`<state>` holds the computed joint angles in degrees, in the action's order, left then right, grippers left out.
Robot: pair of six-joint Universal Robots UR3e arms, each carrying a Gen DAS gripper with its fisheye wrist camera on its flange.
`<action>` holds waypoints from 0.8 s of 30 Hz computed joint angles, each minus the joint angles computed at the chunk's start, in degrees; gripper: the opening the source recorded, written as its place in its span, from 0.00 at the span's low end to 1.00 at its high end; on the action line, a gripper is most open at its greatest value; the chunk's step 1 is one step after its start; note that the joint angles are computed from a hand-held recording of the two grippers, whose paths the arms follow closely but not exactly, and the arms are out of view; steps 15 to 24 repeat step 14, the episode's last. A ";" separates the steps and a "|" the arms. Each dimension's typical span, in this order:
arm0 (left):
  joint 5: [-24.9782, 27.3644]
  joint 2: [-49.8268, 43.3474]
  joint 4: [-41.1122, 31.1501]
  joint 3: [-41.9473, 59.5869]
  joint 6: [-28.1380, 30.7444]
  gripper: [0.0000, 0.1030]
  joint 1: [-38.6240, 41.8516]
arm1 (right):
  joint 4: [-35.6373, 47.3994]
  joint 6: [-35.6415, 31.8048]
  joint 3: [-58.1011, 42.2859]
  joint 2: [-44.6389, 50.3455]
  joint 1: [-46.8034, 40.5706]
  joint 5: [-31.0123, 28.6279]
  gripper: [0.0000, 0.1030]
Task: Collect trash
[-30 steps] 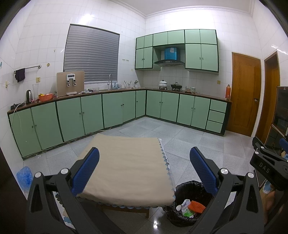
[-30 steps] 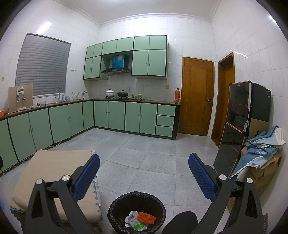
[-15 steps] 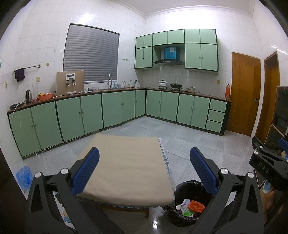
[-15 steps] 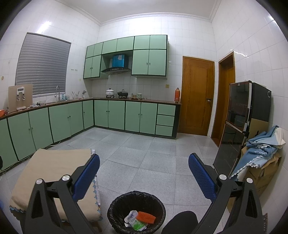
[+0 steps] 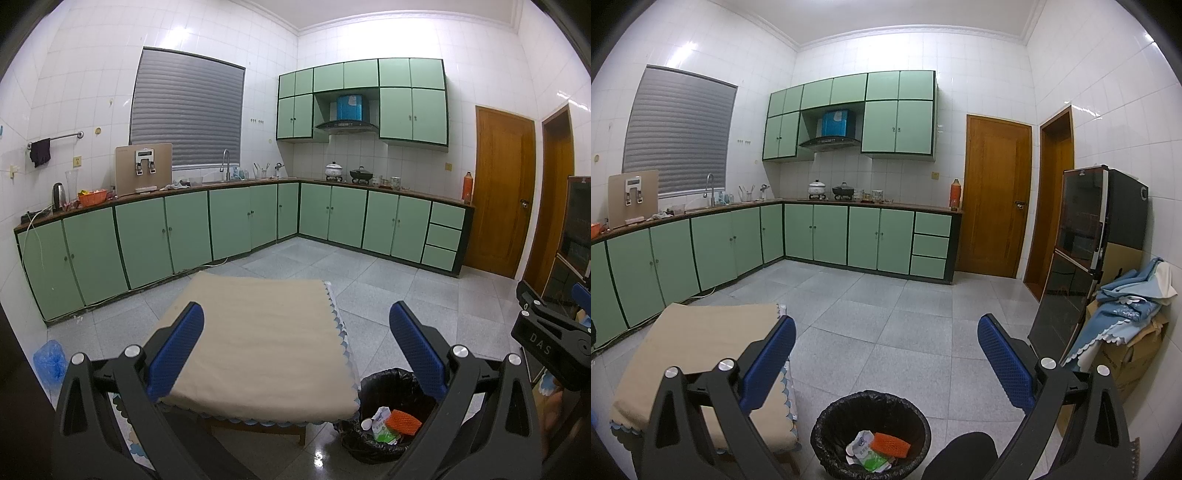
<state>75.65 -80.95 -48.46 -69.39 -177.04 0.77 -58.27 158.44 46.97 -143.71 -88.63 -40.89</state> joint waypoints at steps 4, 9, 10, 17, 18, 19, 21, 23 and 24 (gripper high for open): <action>0.46 0.17 0.22 -0.69 0.07 0.95 -0.53 | 0.06 0.01 -0.06 0.02 -0.09 0.06 0.94; 0.38 0.28 -0.10 -1.16 0.44 0.95 -0.56 | 0.37 -0.27 -0.19 0.13 -0.16 0.04 0.94; 0.81 0.38 0.07 -1.42 0.46 0.95 -0.76 | 0.40 -0.33 -0.18 0.14 -0.21 0.03 0.94; 1.01 0.41 0.35 -1.65 0.58 0.95 -1.01 | 0.17 -0.42 0.27 -0.01 -0.26 -0.08 0.94; 1.01 0.41 0.35 -1.65 0.58 0.95 -1.01 | 0.17 -0.42 0.27 -0.01 -0.26 -0.08 0.94; 1.01 0.41 0.35 -1.65 0.58 0.95 -1.01 | 0.17 -0.42 0.27 -0.01 -0.26 -0.08 0.94; 1.01 0.41 0.35 -1.65 0.58 0.95 -1.01 | 0.17 -0.42 0.27 -0.01 -0.26 -0.08 0.94; 1.01 0.41 0.35 -1.65 0.58 0.95 -1.01 | 0.17 -0.42 0.27 -0.01 -0.26 -0.08 0.94; 1.01 0.41 0.35 -1.65 0.58 0.95 -1.01 | 0.17 -0.42 0.27 -0.01 -0.26 -0.08 0.94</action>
